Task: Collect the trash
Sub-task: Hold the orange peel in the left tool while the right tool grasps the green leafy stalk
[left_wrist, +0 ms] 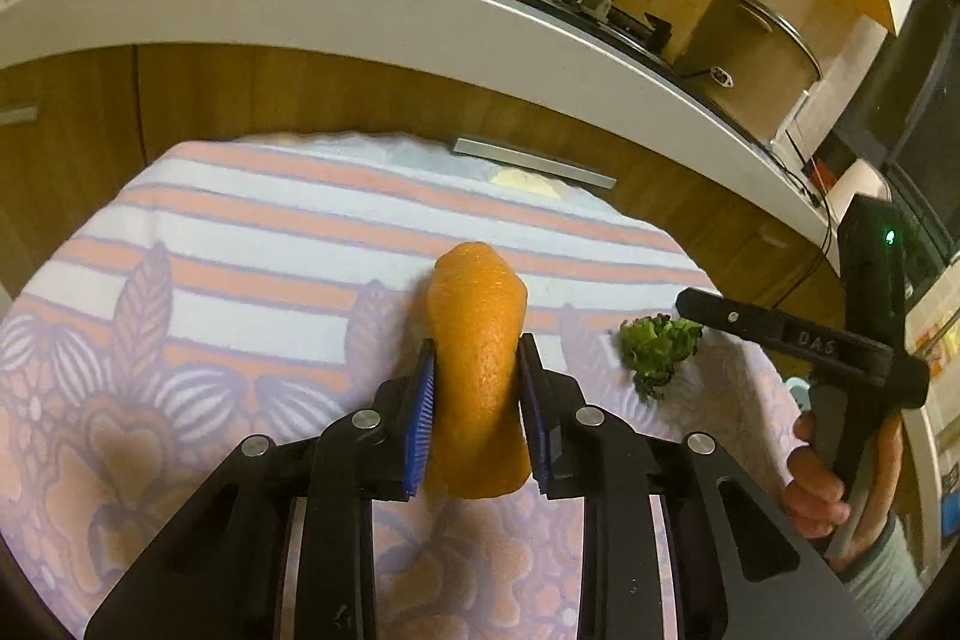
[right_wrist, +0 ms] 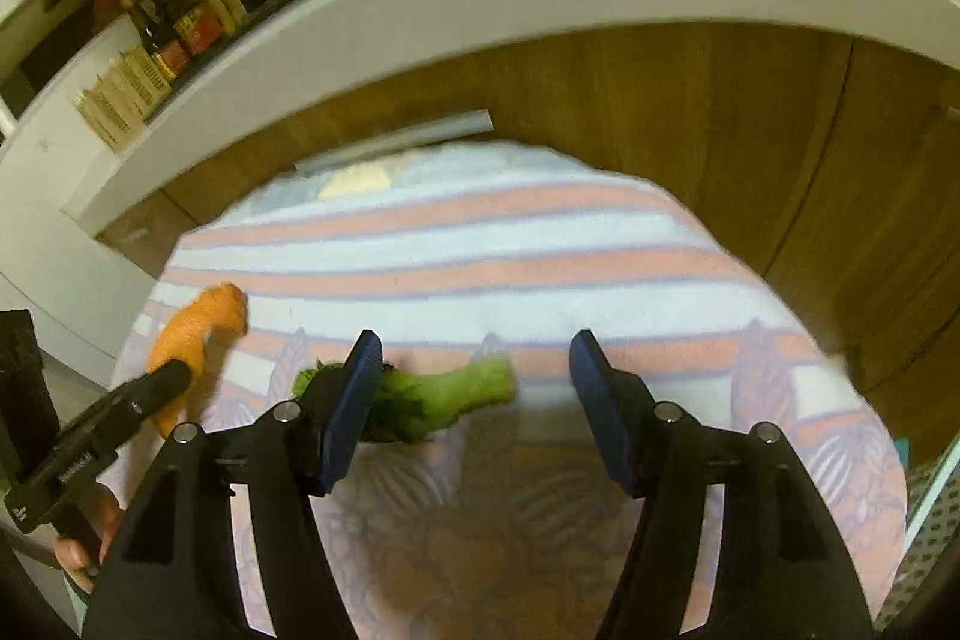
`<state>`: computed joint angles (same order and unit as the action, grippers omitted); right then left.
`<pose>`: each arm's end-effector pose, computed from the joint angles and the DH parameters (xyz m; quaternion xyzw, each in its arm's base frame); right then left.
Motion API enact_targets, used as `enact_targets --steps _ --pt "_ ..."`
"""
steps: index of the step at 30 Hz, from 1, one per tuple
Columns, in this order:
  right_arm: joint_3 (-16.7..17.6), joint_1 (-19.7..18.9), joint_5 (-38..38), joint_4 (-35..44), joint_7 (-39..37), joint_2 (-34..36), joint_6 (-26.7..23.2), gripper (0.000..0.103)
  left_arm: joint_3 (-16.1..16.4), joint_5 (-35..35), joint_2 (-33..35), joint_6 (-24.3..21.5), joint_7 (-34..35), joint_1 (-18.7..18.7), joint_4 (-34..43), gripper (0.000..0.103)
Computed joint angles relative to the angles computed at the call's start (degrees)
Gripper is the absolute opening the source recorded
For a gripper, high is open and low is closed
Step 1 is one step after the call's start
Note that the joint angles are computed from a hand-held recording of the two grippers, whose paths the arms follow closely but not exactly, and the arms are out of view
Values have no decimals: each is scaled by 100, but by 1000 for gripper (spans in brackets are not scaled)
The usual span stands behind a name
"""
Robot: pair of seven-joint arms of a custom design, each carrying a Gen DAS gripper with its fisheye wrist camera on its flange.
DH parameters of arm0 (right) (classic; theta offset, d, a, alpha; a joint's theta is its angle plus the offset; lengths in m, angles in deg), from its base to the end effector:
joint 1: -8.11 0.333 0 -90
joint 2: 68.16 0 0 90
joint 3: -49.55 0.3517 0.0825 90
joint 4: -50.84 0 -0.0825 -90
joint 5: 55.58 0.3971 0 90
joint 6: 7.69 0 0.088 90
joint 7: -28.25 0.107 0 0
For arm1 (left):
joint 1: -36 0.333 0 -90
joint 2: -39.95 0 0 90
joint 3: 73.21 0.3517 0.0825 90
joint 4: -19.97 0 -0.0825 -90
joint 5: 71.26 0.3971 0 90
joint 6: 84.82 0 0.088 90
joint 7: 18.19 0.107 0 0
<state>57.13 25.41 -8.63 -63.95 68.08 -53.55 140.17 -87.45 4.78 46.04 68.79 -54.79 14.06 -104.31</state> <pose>0.5892 0.2541 0.3872 -0.8530 0.4175 0.0276 0.3120 0.4541 -0.3665 0.4006 -0.7784 0.4792 -0.3532 0.1994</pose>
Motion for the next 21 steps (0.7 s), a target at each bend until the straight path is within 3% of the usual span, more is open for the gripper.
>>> enact_targets --steps 2,7,11,16,19,21 --pt "28 -99 116 -74 -132 -146 -436 55 -4 46 -3 -21 -3 -13 6 24" --pt "-12 45 -4 -930 -454 -894 -430 41 8 164 -74 50 -272 15 -90 24" --pt "-79 108 175 -1446 -880 -1447 -829 40 -9 247 -105 49 -425 25 -133 24" --pt "24 421 82 -1859 -854 -1716 449 41 -37 237 -120 4 -438 29 -144 24" --pt "2 489 31 -1718 -613 -1516 491 41 -36 286 -128 39 -516 36 -161 24" --pt "76 595 -246 -1772 -346 -1376 1007 41 -31 290 -122 79 -524 50 -163 24"
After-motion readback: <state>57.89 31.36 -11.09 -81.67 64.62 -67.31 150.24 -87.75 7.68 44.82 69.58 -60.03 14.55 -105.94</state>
